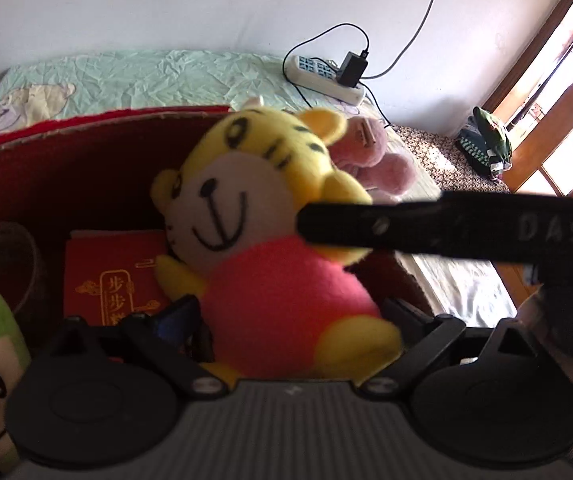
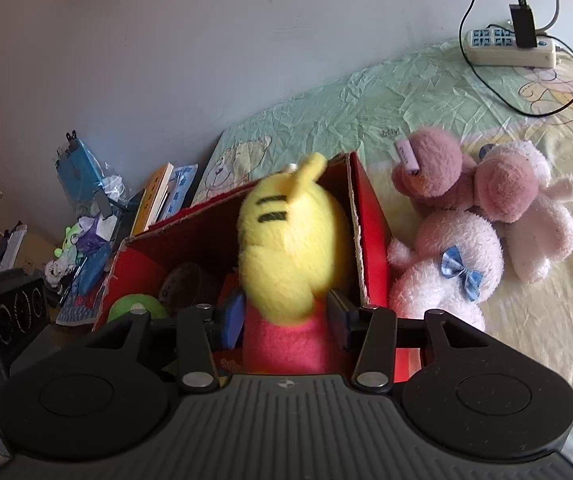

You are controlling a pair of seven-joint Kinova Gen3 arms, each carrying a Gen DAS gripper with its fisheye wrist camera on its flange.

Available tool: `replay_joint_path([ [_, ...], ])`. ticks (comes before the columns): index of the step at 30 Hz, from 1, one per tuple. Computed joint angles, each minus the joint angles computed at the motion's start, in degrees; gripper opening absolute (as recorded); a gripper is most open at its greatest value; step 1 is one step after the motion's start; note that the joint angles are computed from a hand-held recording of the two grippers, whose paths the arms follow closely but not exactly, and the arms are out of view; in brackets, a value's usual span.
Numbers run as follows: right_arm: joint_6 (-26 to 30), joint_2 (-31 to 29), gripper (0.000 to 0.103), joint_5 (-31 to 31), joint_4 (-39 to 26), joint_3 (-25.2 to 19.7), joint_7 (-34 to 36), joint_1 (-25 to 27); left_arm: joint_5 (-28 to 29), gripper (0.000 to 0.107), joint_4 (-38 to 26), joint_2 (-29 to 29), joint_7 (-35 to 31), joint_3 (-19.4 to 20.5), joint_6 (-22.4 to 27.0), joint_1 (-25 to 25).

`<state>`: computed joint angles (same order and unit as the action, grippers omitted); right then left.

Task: Organize objects
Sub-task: 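Carry the tiger with the right tool and lower it into the box, then open the right tool, release the tiger, and move toward the white bunny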

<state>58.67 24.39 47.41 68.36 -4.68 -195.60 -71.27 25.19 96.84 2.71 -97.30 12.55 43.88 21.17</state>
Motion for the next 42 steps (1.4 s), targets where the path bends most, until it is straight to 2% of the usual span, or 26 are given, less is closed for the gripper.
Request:
replay_joint_path([
  [3, -0.8, -0.3, 0.047, 1.4, 0.8, 0.3, -1.5, -0.3, -1.3, 0.097, -0.4, 0.4, 0.8, 0.2, 0.2, 0.4],
  [5, -0.6, 0.1, 0.039, 1.1, 0.4, 0.1, -1.5, -0.1, -3.0, 0.097, -1.2, 1.0, 2.5, 0.5, 0.7, 1.1],
  [10, -0.4, 0.1, 0.035, 0.1, 1.3, 0.0, -2.3, -0.1, -13.2, 0.097, -4.5, 3.1, 12.1, 1.3, 2.7, 4.9],
  [15, -1.3, -0.8, 0.033, 2.5, 3.9, 0.0, -5.6, -0.9, -18.1, 0.099, -5.9, 4.0, 17.4, 1.4, 4.1, 7.1],
  [18, -1.3, -1.2, 0.028, 4.3, 5.2, -0.2, -6.9, -1.3, -20.1, 0.100, -6.4, 4.3, 19.7, 1.4, 4.6, 7.9],
  [28, -5.1, -3.3, 0.027, 8.2, 10.2, -2.3, -10.3, 0.1, -30.5, 0.102, -8.1, 4.7, 31.3, 1.7, 6.2, 12.8],
  [33, -7.6, -4.6, 0.027, 8.3, 12.2, -3.3, -10.4, 1.2, -38.0, 0.102, -9.3, 5.1, 38.3, 1.9, 8.4, 16.3],
  [42, -14.3, -9.0, 0.028, 10.8, 18.9, -5.1, -13.4, 3.8, -47.4, 0.102, -11.8, 5.5, 48.3, 2.4, 13.5, 21.0],
])
